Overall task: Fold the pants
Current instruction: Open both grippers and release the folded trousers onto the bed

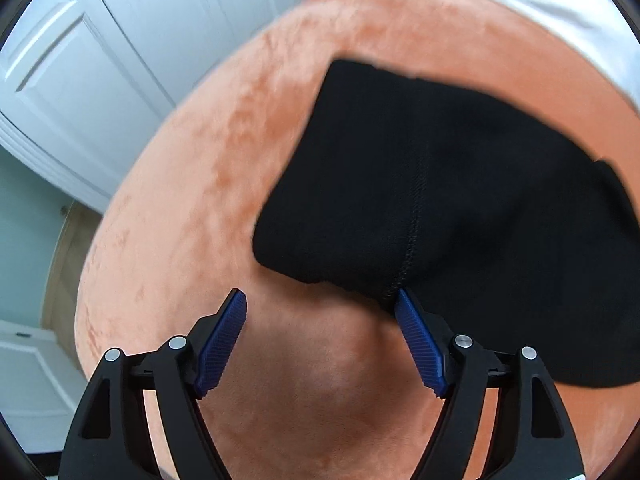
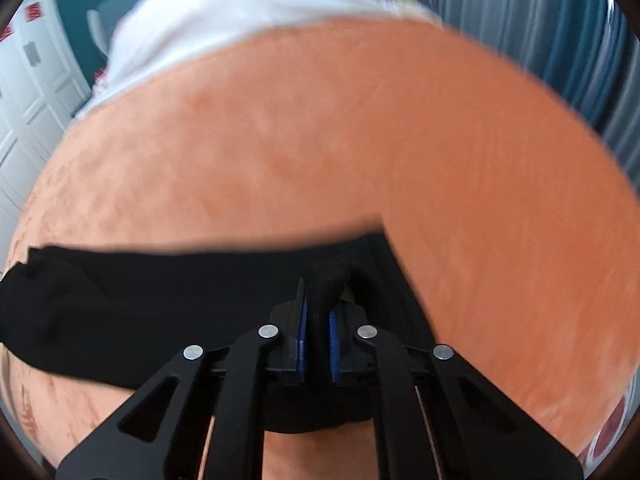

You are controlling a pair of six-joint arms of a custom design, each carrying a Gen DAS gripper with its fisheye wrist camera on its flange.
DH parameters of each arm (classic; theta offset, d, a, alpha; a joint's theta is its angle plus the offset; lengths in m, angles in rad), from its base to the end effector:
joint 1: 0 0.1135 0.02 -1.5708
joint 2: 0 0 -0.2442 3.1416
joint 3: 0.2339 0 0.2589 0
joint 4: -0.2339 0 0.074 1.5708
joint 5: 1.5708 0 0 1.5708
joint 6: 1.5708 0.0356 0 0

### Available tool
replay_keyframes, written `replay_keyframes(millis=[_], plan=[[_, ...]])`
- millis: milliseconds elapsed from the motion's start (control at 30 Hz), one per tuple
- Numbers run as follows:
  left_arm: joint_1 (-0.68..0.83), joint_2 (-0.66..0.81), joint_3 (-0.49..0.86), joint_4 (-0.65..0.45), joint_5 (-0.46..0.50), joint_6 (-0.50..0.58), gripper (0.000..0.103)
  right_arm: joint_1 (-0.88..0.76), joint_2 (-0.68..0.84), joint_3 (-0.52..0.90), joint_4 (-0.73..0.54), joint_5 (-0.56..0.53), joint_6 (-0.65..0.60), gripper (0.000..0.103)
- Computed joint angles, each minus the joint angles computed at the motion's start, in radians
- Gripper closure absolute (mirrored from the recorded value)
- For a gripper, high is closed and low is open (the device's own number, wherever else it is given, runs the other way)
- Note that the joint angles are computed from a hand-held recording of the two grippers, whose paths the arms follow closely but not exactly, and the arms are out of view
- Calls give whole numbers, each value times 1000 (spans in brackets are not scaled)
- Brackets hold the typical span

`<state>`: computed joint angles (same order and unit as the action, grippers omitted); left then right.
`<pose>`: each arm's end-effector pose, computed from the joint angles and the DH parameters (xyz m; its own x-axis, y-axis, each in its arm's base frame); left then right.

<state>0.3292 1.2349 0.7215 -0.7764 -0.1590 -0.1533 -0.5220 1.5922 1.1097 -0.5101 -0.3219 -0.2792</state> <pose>0.2051 0.0760 0.1678 -0.8434 -0.4475 -0.2973 -0.4953 0.8620 0.1080 0.2961 -0.1573 0.2037 -0.7869 0.1510 -0.5984 0.1106 0.9884 0.1041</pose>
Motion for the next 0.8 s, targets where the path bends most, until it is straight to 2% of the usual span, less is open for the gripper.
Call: replay_keyframes(millis=[67, 133, 167, 200, 267, 300, 367, 400, 500, 567, 700, 767, 800], plan=[[-6, 21, -2, 3, -10, -11, 28, -5, -120, 0, 47, -117, 35, 96], [-3, 16, -9, 10, -1, -23, 27, -46, -279, -55, 156, -280, 49, 93], [-4, 15, -12, 12, -3, -27, 26, -64, -328, -94, 193, -299, 16, 92], [-3, 10, -18, 16, -4, -30, 25, -80, -337, -113, 193, -300, -27, 85], [3, 4, -26, 23, 0, -31, 23, -117, -252, -113, 118, -227, -140, 70], [7, 1, -30, 24, 4, -33, 22, -142, -153, -103, 72, -143, -199, 64], [14, -20, -42, 22, 13, -38, 22, -182, -8, -120, 67, 73, -252, 64], [10, -25, -38, 14, 10, -42, 22, -209, 12, -137, 80, 101, -246, 63], [-20, -80, -45, -12, -42, -33, 22, -332, -51, -200, 105, -58, -167, 63], [-78, -117, -43, -28, -105, -52, 22, -351, -56, -158, 52, -146, -98, 62], [-249, -154, -17, -71, -231, -157, 22, -210, 39, -11, 5, -65, -31, 52], [-311, -143, -2, -87, -260, -215, 22, -125, 94, 34, 34, -9, -20, 52], [-356, -124, 13, -102, -274, -255, 22, -88, 131, 76, 26, 11, -14, 47]])
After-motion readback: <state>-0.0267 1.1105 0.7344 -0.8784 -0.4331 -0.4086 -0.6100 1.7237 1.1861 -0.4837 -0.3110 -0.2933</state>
